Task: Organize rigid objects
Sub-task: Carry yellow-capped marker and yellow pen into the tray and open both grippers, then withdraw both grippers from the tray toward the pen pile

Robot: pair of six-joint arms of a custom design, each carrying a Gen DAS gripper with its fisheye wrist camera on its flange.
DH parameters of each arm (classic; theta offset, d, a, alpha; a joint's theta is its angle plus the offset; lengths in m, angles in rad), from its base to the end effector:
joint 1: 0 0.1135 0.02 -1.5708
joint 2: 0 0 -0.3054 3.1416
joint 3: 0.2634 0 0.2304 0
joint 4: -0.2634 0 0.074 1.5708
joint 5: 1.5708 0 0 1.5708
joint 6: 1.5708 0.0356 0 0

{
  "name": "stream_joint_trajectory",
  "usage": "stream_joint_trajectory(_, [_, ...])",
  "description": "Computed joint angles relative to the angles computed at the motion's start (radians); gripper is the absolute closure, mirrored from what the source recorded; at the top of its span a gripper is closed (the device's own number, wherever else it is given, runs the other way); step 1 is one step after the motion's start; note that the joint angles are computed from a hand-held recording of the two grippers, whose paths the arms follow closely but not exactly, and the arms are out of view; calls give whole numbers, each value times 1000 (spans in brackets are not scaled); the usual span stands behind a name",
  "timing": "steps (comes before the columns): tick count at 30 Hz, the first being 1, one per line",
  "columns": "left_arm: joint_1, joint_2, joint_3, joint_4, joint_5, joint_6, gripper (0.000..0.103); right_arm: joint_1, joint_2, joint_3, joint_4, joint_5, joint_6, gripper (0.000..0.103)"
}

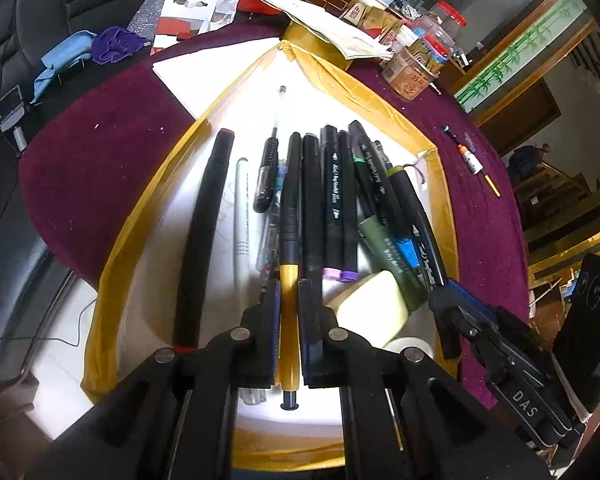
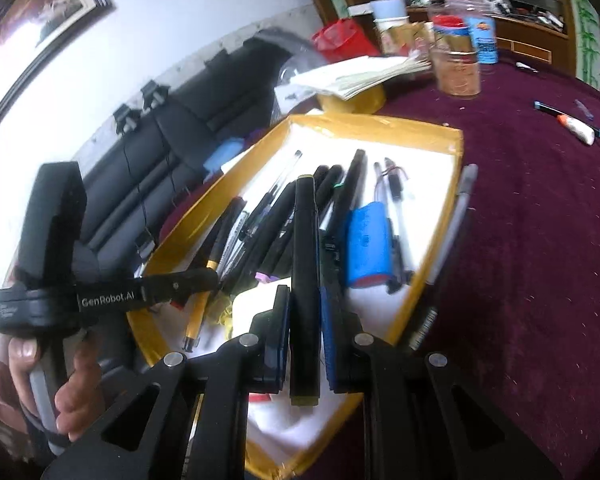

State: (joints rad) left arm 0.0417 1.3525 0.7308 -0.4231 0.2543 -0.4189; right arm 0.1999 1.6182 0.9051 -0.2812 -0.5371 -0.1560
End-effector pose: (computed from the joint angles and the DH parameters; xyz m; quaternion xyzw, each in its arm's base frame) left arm 0.2243 0.0004 0.2371 -0.1865 0.9401 -0.1686 0.2303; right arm 0.2894 0.0772 0.2307 -0.2379 0.8964 0.2603 0.2684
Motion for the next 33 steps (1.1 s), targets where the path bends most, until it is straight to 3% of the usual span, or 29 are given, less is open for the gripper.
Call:
stream_joint_trajectory(8, [-58, 8, -8, 23, -96, -27, 93, 10, 49, 27, -11, -3, -7, 89])
stream_joint_trajectory(10, [-77, -1, -7, 19, -119, -30, 85, -26, 33, 30, -33, -53, -35, 84])
stream_joint_trajectory(12, [-109, -40, -13, 22, -170, -50, 81, -66, -4, 16, -43, -101, -51, 69])
stream_joint_trajectory(15, [-157, -107, -24, 33, -236, -95, 69, -188, -40, -5, -64, -216, -77, 67])
stream_joint_trajectory(17, [-203, -139, -21, 40, -281, -116, 68, -277, -24, 5, -103, -262, -96, 67])
stream_joint_trajectory(21, [-288, -118, 28, 34, -312, -120, 68, -347, 57, 62, -123, -215, -104, 67])
stream_joint_trajectory(25, [-367, -96, 63, 38, -344, -140, 68, -305, 175, 161, -166, -135, -115, 69])
stream_joint_trajectory(29, [-411, -79, 72, 34, -356, -151, 68, -248, 254, 235, -204, -62, -124, 79])
stream_joint_trajectory(33, [-420, -68, 73, 30, -351, -164, 68, -181, 256, 225, -177, 12, -134, 83])
